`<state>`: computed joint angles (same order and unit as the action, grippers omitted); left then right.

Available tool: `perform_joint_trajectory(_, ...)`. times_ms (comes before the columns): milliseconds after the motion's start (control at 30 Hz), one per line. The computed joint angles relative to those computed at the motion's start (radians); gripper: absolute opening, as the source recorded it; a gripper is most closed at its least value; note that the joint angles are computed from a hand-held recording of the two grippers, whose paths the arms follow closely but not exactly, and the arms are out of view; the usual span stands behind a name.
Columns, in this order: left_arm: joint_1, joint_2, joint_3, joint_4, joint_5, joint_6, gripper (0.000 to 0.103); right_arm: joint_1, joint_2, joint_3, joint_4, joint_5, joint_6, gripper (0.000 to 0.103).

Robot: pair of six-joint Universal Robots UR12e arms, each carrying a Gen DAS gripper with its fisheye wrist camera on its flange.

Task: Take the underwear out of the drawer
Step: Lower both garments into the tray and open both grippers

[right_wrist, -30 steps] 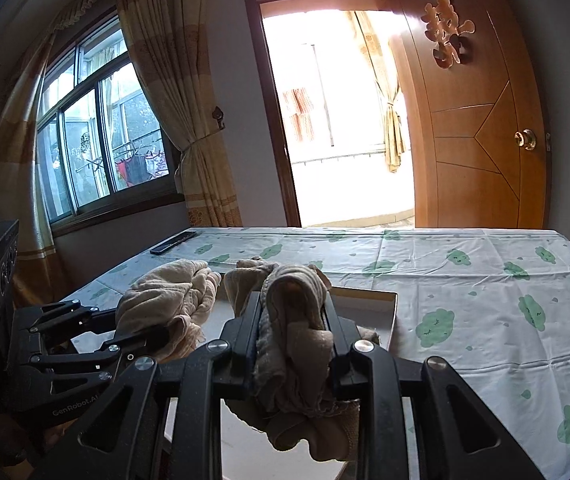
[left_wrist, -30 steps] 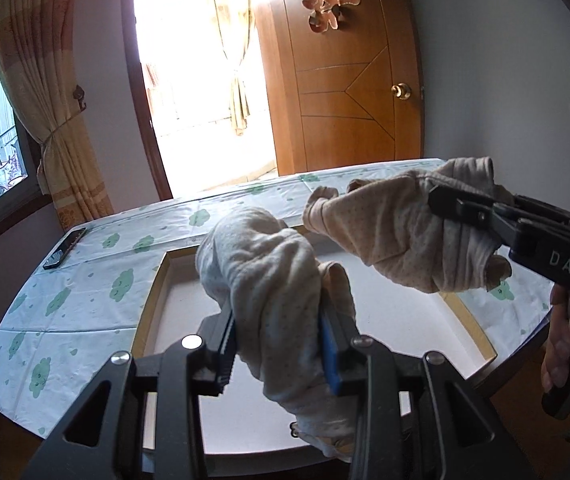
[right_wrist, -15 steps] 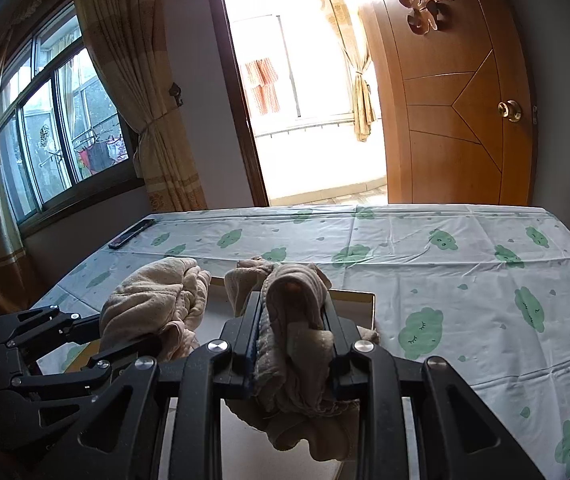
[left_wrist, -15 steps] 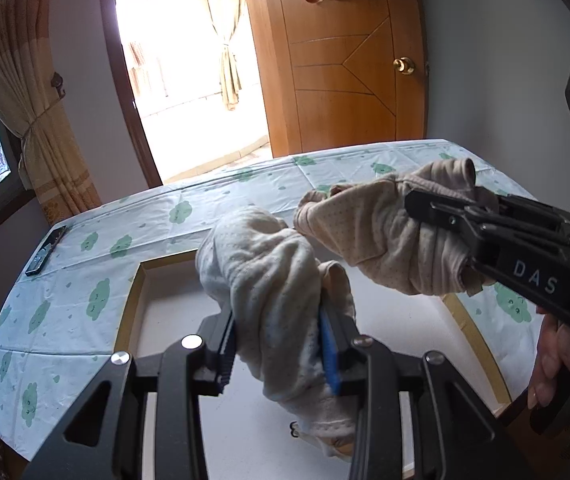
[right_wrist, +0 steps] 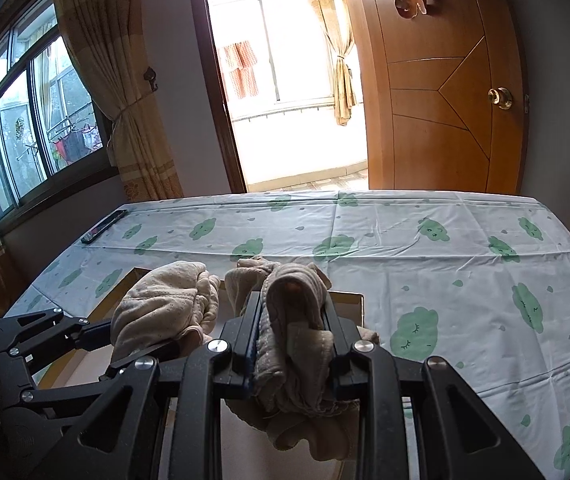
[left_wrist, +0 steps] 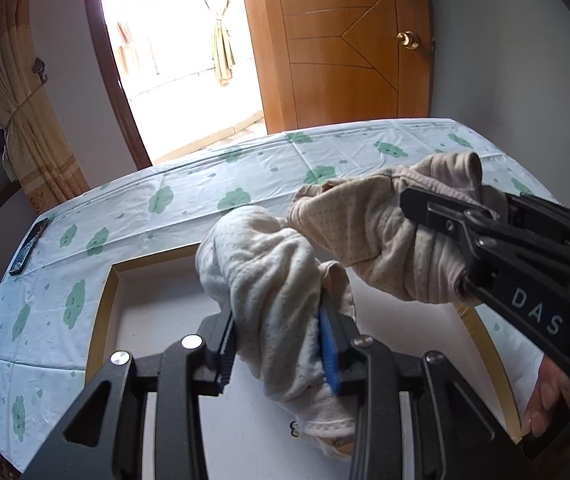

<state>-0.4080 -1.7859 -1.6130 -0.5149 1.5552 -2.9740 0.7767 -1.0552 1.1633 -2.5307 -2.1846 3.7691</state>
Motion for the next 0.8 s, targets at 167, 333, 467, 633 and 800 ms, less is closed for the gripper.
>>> perform_joint_trajectory(167,-0.001,-0.017,0.016,-0.034,-0.001,-0.016,0.035,-0.007,0.004,-0.008,0.030,0.018,0.033,0.032)
perform_joint_trajectory(333,-0.007,-0.015,0.006,-0.019,0.023,-0.006,0.055,-0.018,-0.005,0.009,0.036,0.086,0.053,0.054)
perform_joint_trajectory(467,-0.009,-0.001,-0.012,0.011,0.031,0.017,0.065,-0.015,-0.021,0.048,-0.012,0.081,0.057,0.058)
perform_joint_trajectory(633,0.004,0.038,-0.061,0.081,-0.007,0.015,0.070,-0.004,-0.049,0.103,-0.099,0.053,0.066,0.062)
perform_joint_trajectory(800,0.017,0.080,-0.114,0.138,-0.051,0.019,0.070,0.014,-0.075,0.145,-0.172,0.057,0.048,0.065)
